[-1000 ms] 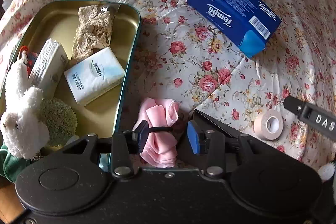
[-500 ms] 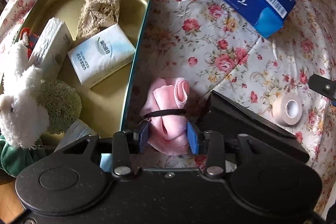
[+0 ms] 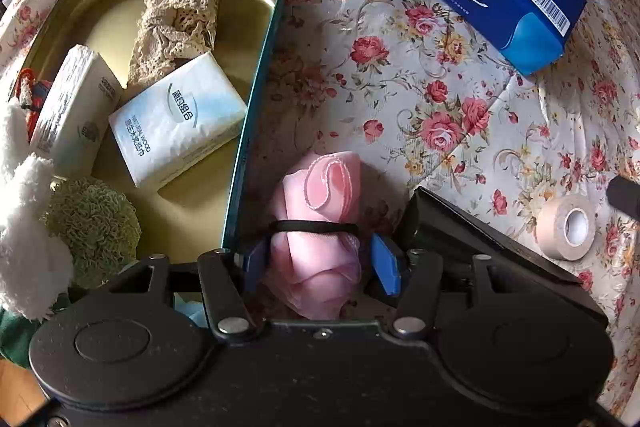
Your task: Organize soft objects
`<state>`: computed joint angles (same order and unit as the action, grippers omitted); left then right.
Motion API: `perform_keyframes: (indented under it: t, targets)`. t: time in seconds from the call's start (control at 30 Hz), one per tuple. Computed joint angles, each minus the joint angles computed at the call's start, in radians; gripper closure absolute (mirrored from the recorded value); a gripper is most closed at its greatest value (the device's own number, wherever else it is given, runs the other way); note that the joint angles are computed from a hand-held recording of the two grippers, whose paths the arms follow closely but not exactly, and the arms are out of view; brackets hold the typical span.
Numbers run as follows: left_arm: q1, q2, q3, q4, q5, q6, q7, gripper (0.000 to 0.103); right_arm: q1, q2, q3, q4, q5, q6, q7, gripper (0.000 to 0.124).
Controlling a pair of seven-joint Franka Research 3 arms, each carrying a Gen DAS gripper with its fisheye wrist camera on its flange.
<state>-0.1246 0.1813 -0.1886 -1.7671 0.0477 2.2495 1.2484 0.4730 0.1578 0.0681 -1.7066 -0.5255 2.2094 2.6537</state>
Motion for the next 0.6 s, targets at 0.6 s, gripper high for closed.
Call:
perform_keyframes:
  t: [0.6]
  targets:
    - [0.005, -0.103, -0.001, -0.095, -0.056, 0.086, 0.095, 0.072, 0.044, 0.127, -0.021, 0.129, 0.070, -0.117, -0.134, 0.037]
